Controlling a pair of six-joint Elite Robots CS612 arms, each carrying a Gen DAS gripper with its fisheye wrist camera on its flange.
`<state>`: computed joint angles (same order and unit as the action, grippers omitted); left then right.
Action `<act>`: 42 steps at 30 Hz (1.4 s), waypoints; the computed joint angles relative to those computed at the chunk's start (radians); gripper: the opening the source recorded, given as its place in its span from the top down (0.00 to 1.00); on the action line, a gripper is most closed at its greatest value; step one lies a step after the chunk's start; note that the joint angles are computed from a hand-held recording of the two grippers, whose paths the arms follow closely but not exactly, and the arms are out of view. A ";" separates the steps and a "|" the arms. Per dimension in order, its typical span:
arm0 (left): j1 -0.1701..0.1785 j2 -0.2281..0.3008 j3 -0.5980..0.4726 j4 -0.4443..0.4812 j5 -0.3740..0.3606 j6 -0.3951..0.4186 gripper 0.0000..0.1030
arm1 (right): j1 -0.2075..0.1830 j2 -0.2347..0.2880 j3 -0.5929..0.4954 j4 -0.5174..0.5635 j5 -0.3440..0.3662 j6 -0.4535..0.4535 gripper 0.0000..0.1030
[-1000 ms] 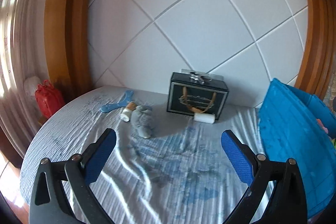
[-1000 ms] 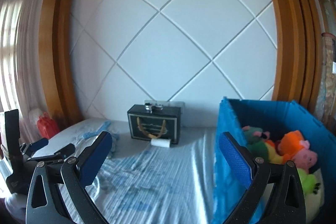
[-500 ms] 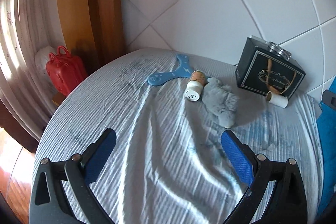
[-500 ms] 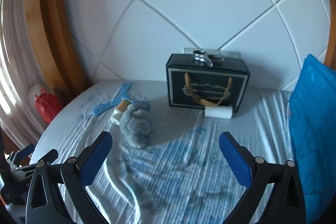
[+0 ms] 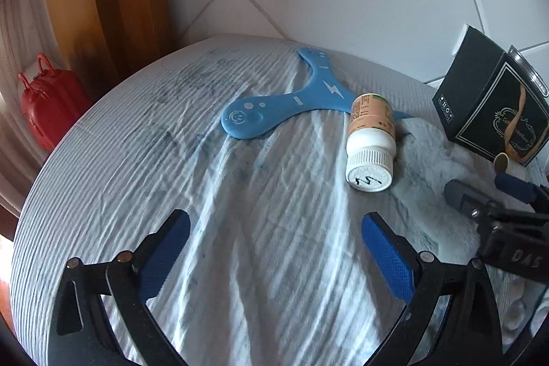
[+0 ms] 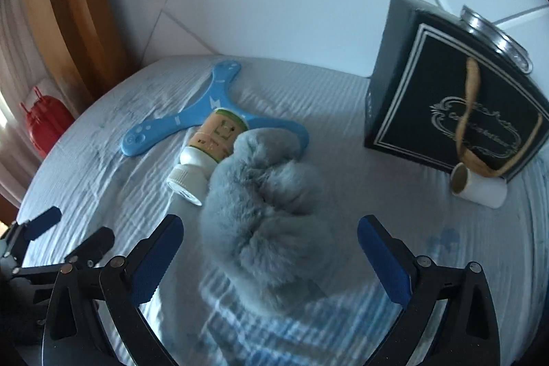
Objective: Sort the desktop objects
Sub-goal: 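Move both grippers back to the pill bottle and grey plush, then grasp the white pill bottle with the left gripper while the right grasps the grey plush, then carry the pill bottle and grey plush over the blue crate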
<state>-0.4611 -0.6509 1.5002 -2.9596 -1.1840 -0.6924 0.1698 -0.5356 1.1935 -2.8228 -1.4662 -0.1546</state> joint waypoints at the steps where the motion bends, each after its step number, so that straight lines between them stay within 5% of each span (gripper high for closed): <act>1: 0.004 0.010 -0.015 0.000 -0.004 0.009 0.01 | 0.000 0.021 -0.029 0.028 -0.011 0.005 0.01; 4: 0.010 0.043 -0.071 -0.010 -0.024 0.040 0.01 | -0.021 0.047 -0.053 0.054 0.004 0.046 0.25; 5: 0.011 0.055 -0.091 -0.016 -0.032 0.053 0.01 | -0.027 0.048 -0.052 0.050 0.003 0.058 0.41; 11: 0.011 0.142 -0.265 0.023 -0.082 0.136 0.01 | -0.060 0.041 -0.032 0.000 0.017 0.060 0.57; 14: 0.012 0.180 -0.349 0.108 -0.122 0.168 0.15 | -0.068 0.044 -0.040 0.008 0.045 0.040 0.56; 18: 0.010 0.209 -0.406 0.205 -0.137 0.196 0.40 | -0.068 0.054 -0.058 0.013 0.048 0.024 0.36; 20: 0.009 0.211 -0.399 0.205 -0.128 0.194 0.44 | -0.071 0.064 -0.077 0.042 0.070 0.032 0.36; 23: 0.003 0.200 -0.371 0.181 -0.111 0.195 0.49 | -0.065 0.085 -0.112 0.073 0.074 0.031 0.36; 25: 0.003 0.188 -0.347 0.163 -0.123 0.185 0.49 | -0.059 0.094 -0.124 0.072 0.077 0.020 0.53; 28: -0.005 0.157 -0.289 0.121 -0.102 0.173 0.49 | -0.059 0.076 -0.093 0.030 0.106 0.022 0.60; 42: -0.098 -0.079 0.046 -0.135 0.041 0.094 0.49 | -0.080 -0.164 0.242 -0.263 0.186 0.008 0.61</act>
